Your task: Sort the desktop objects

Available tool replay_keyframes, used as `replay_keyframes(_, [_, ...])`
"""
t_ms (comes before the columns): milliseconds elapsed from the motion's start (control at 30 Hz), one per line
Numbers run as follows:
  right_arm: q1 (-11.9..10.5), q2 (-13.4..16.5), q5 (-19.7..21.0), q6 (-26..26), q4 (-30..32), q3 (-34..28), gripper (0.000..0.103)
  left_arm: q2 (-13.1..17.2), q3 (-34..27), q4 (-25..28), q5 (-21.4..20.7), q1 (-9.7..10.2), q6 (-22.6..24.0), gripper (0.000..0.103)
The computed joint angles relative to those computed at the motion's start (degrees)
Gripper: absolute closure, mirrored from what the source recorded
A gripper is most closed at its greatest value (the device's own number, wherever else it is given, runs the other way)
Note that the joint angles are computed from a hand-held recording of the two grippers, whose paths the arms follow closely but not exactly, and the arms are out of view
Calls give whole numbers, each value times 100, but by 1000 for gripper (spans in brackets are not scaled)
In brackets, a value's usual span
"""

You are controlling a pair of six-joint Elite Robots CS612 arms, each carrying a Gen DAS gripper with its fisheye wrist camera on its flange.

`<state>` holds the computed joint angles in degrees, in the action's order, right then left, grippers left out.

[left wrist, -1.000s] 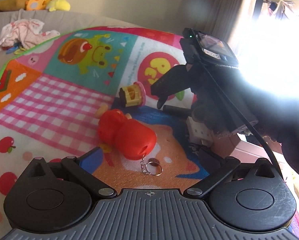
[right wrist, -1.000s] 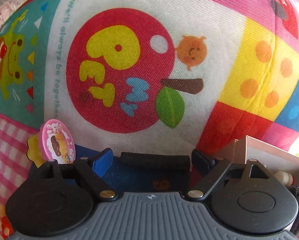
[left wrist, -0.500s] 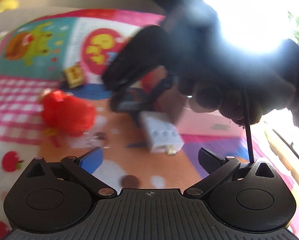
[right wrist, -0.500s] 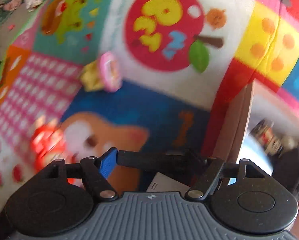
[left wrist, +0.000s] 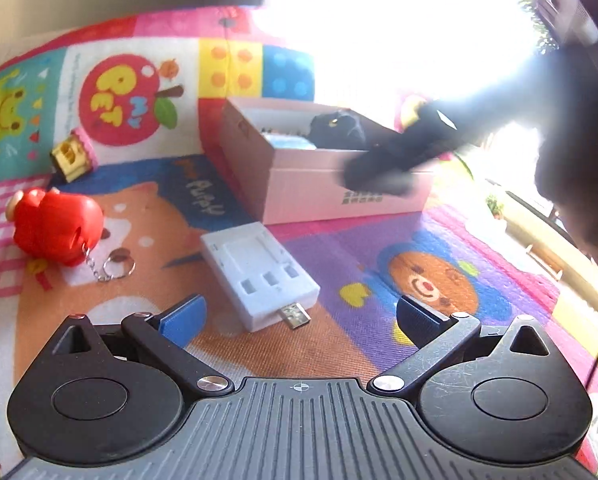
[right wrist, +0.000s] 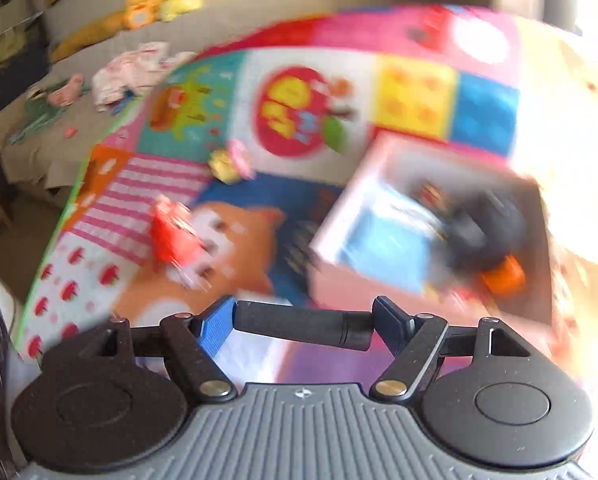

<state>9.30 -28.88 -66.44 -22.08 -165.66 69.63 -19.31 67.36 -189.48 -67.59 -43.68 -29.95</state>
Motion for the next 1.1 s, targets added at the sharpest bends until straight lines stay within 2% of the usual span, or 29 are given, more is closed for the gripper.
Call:
replay_keyframes(67, [-81,38,-233,252,-232,103,27,-8,-32,154,-95,24,-290,0])
replay_keyframes(133, [-147,196,-419,557,-675,89,27,-32,-17,230,-138,37,-538,0])
replay_keyframes(233, [-218,395,-634,998,-1374,110,26,-69,-30,359,-250,34,-501,0])
replay_keyframes(300, [-296,446,-486,1335,-1721,224,20,-72,-32,347,-339,36,-447,0])
replay_keyframes(367, [-385,468,-282,1693,-2163,404,15,-85,-92,601,-7,-16,-445,0])
replay_keyframes(433, [-422,473,-261,1925,-2478,561,14,-61,-232,926,406,-61,-492,0])
replay_keyframes(600, [-490,472,-216,2260,-3032,889,14,104,-708,1690,1102,-97,-469,0])
replay_keyframes(633, [-494,469,-276,2234,-3188,966,11,122,-765,1796,1145,-90,-537,2])
replay_keyframes(700, [-517,475,-296,2185,-3442,1081,4,137,-844,2011,1199,-83,-638,13])
replay_keyframes(733, [-532,488,-286,2208,-3533,1111,2,143,-877,2116,1214,-79,-673,21])
replay_keyframes(833, [-565,511,-259,2427,-3599,1112,0,158,-899,2184,1177,-70,-618,24])
replay_keyframes(967, [-554,506,-259,2408,-3379,1068,0,153,-813,1982,1229,-119,-23,37])
replay_keyframes(1033, [-548,499,-261,2368,-3272,1057,0,109,-712,1867,1179,-144,312,40])
replay_keyframes(1100, [-540,494,-327,2407,-3157,1038,0,60,-597,1806,1211,-162,481,37])
